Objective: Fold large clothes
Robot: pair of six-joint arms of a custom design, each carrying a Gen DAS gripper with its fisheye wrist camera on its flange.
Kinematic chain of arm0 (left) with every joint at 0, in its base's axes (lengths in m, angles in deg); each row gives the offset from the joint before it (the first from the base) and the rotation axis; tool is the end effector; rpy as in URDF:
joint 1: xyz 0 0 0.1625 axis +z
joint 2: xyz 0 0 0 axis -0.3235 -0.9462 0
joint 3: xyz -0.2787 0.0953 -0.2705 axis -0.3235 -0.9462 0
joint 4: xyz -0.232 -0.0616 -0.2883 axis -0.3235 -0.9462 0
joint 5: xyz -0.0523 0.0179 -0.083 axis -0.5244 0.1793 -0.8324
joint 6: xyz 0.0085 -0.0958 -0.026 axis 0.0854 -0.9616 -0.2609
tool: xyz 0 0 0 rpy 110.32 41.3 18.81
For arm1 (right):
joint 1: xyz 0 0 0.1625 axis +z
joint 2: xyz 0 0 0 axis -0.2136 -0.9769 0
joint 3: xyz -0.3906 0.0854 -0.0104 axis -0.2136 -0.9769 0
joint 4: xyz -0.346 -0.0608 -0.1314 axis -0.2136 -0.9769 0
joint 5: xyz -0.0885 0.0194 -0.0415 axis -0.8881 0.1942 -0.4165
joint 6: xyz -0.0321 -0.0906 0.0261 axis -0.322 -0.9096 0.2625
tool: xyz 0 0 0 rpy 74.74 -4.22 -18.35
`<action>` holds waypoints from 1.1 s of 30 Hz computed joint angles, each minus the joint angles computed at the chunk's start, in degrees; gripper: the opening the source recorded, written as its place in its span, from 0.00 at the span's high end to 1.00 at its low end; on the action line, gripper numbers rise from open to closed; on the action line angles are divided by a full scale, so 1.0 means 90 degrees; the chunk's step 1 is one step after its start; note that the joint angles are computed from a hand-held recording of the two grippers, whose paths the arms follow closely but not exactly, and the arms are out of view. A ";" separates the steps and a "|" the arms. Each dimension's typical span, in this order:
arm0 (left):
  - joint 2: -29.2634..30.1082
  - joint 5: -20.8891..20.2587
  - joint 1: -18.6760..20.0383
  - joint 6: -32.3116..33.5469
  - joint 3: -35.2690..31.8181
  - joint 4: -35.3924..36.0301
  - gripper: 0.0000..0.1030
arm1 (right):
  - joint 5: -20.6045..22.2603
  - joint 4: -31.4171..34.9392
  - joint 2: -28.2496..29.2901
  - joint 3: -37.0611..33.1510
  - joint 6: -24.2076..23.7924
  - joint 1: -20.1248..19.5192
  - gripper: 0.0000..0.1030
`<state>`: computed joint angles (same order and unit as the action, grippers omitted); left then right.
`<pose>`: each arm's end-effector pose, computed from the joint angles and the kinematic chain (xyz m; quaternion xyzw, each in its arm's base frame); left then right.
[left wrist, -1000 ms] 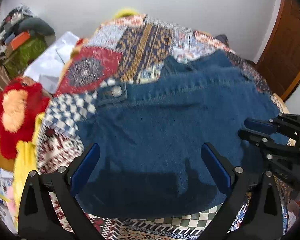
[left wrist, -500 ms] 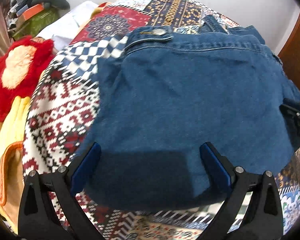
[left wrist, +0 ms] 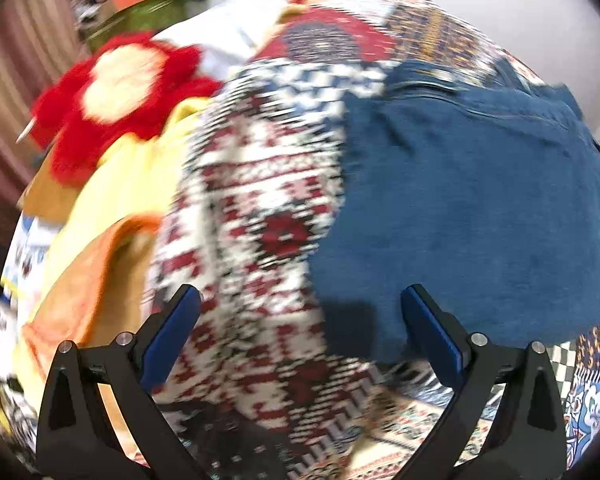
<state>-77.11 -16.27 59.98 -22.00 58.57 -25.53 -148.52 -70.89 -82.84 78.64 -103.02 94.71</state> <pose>-0.3877 -0.6097 0.0902 0.1544 0.9043 -0.1836 0.3532 -0.0019 -0.5190 0.4803 0.0466 -0.8575 0.2571 0.4432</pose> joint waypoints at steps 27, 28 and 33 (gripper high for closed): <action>-0.0143 -0.1879 -0.0271 -0.0484 0.0892 -0.2314 0.01 | 0.0936 -0.0016 -0.0501 0.0519 0.0566 0.0751 0.08; -0.0073 -0.2067 -0.0199 -0.0532 0.0846 -0.2325 0.01 | 0.0972 0.0042 -0.0445 0.0519 0.0596 0.0697 0.08; 0.0155 -0.2721 0.0076 -0.0598 0.0755 -0.2744 0.01 | 0.1092 0.0645 -0.0150 0.0398 0.0907 0.0393 0.08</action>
<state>-75.72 -40.76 60.66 -27.38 65.36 -50.23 -138.69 -65.09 -84.19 82.22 -94.86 98.25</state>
